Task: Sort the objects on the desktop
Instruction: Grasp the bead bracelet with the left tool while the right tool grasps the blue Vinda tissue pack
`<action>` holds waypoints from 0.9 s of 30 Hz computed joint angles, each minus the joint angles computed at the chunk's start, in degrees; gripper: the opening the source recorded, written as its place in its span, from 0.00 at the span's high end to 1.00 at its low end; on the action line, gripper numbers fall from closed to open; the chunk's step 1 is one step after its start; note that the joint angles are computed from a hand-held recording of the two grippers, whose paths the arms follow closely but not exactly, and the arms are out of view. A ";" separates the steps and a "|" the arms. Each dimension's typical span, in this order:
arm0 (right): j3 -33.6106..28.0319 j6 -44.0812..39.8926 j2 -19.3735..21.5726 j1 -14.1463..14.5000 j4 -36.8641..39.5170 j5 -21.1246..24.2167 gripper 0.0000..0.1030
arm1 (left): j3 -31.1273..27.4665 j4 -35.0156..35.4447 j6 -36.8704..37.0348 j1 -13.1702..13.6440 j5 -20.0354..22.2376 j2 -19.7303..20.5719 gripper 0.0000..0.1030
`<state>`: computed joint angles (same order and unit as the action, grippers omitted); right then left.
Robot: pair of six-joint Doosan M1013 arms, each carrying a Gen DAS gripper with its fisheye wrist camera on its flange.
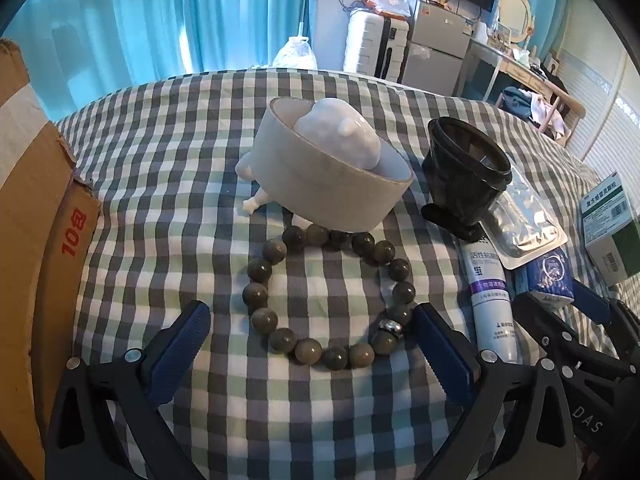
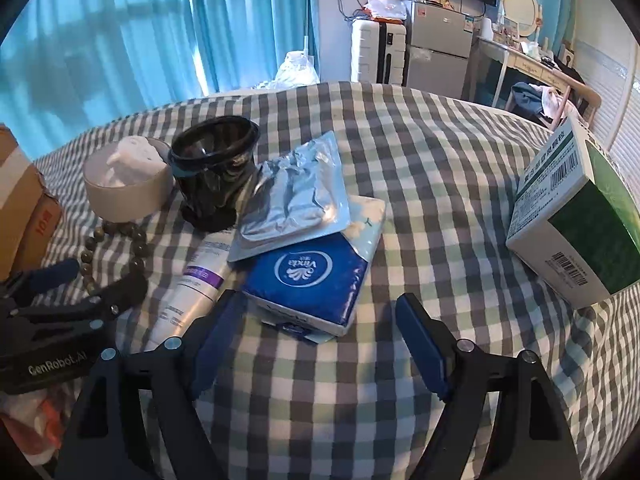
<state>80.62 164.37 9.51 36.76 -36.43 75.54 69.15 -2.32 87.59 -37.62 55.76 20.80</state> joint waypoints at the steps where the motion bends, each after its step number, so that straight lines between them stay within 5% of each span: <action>1: -0.16 0.39 0.10 0.05 0.04 0.23 0.19 | 0.40 0.03 0.03 0.03 -0.19 -0.39 0.03; 6: -0.85 1.07 0.82 -0.87 -0.35 0.99 0.19 | 0.51 -0.56 2.62 -0.22 -0.57 -0.62 0.21; 8: -0.39 2.04 0.46 -0.95 -0.88 0.05 0.50 | -0.67 -1.92 3.90 -0.32 0.24 -0.01 0.32; 10: -0.30 2.12 0.22 -1.02 -0.99 0.22 0.49 | -1.24 -4.89 6.45 0.26 1.28 0.12 0.56; 12: 0.67 3.31 -0.86 -1.31 -0.49 -1.36 0.50 | -2.60 -7.41 8.38 0.64 3.09 0.71 0.70; 19: 1.51 6.14 -2.50 -0.68 0.60 -0.75 0.52 | -2.64 -9.69 8.78 1.61 7.27 -0.30 0.73; 27: 1.16 11.50 -4.15 2.92 -0.41 1.52 0.52 | 0.59 -14.52 9.84 3.18 7.24 -4.15 0.78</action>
